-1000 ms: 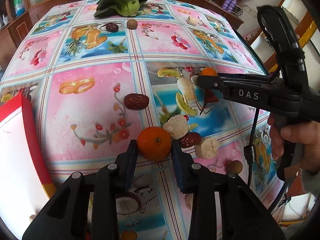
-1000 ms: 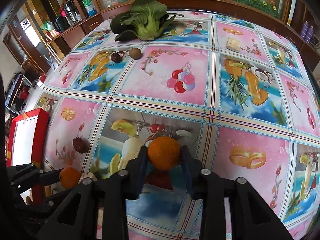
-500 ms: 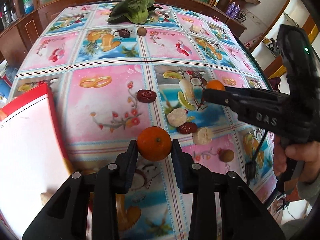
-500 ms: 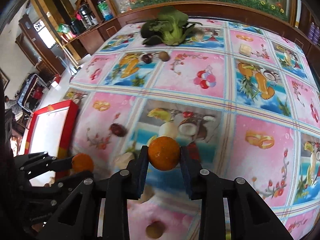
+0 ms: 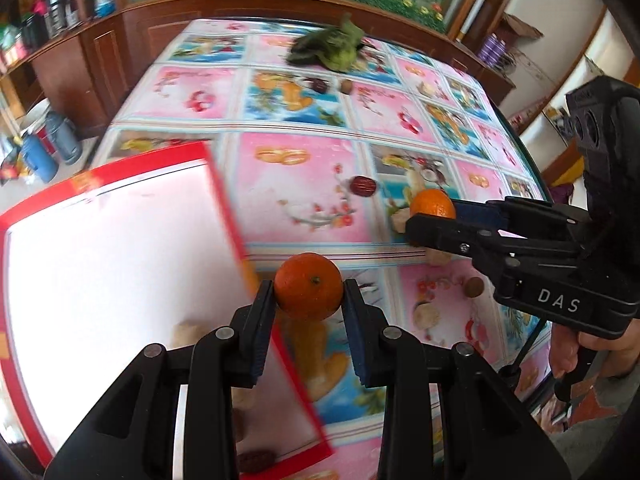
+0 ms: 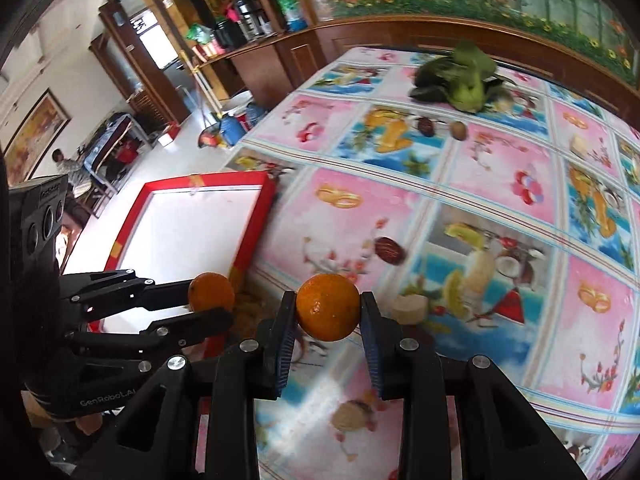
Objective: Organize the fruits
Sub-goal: 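Carry both oranges into the white tray and open both tools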
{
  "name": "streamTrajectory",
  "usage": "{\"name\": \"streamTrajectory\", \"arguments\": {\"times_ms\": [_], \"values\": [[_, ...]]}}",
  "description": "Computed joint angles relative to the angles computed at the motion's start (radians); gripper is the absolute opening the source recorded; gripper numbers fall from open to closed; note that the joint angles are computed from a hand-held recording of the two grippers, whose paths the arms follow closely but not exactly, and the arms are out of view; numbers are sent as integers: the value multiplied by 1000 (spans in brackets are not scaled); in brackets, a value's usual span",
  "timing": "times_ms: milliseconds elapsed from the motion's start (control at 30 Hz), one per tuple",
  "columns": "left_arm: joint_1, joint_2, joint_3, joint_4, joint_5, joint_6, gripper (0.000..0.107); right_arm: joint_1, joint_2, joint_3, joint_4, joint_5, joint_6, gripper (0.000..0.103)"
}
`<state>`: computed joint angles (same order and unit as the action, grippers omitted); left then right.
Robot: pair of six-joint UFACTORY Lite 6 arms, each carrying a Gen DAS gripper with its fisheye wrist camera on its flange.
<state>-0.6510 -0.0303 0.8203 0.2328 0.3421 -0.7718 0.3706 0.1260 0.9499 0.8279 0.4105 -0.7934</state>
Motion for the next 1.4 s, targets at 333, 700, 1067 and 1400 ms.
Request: {"name": "streamTrajectory", "arguments": {"times_ms": [333,700,1067,1400], "values": [[184,-343,-302,-84,37,80,31,160,92,121,-50,-15,92,31],[202,-423,-437,-167,10,139,31,309,304,351,-204,-2,243,31],[165,-401,-461,-200,-19,160,31,380,504,540,-418,9,439,31],[174,-369,-454,-247,-42,222,31,399,533,534,-525,-24,522,33]]}}
